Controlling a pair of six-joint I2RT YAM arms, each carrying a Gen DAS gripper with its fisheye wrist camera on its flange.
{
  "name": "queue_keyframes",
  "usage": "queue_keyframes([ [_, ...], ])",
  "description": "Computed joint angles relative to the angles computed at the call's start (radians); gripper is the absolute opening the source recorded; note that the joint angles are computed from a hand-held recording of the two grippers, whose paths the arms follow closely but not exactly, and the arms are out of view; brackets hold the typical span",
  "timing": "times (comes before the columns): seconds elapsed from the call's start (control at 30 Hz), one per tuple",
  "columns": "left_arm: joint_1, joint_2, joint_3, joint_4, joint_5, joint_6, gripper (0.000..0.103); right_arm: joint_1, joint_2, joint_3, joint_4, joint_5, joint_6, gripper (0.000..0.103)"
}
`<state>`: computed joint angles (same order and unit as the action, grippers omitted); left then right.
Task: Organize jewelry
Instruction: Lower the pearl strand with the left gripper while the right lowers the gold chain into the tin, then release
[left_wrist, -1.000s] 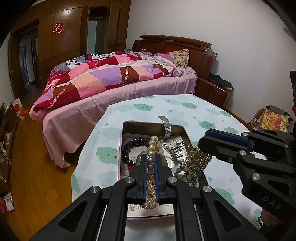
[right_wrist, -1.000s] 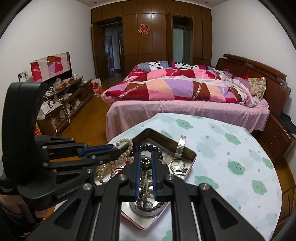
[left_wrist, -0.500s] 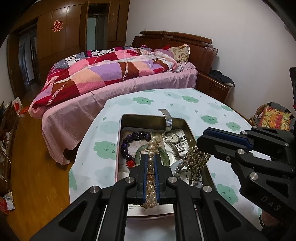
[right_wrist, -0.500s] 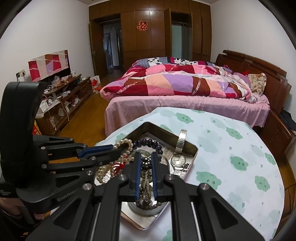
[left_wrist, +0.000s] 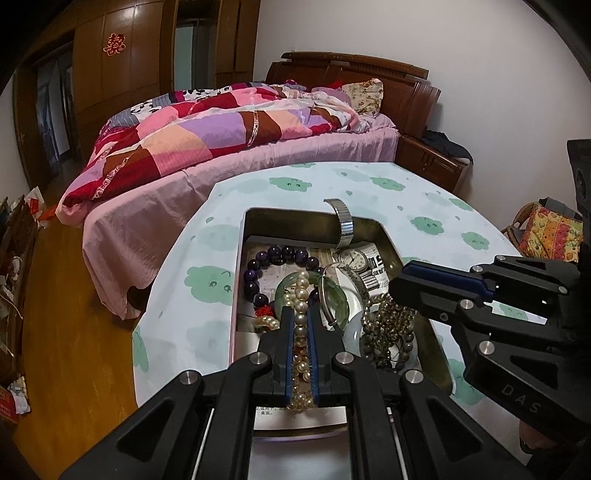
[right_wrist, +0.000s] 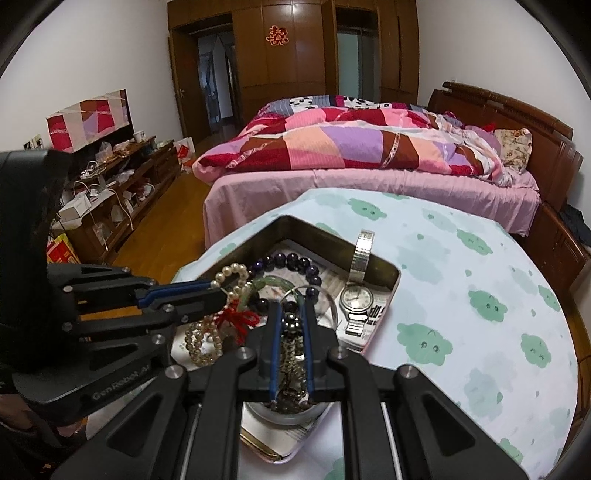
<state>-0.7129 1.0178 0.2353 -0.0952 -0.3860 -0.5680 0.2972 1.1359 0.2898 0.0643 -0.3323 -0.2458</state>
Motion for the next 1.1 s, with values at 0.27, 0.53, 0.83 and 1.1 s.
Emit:
queue_keyframes([
  [0.27, 0.02, 0.057, -0.018, 0.056, 0.023, 0.002, 0.006, 0.0, 0.036, -0.005, 0.017, 0.011, -0.002, 0.013],
  [0.53, 0.041, 0.082, -0.023, 0.078, 0.039, 0.01, 0.006, 0.016, 0.087, 0.001, 0.051, 0.032, 0.01, 0.013],
  [0.83, 0.059, 0.094, -0.027, 0.096, 0.052, 0.022, 0.006, 0.016, 0.129, 0.004, 0.082, 0.042, 0.012, 0.013],
  [1.1, 0.018, 0.023, -0.007, 0.007, 0.009, 0.004, 0.006, -0.01, 0.098, -0.013, 0.094, 0.034, 0.015, 0.015],
])
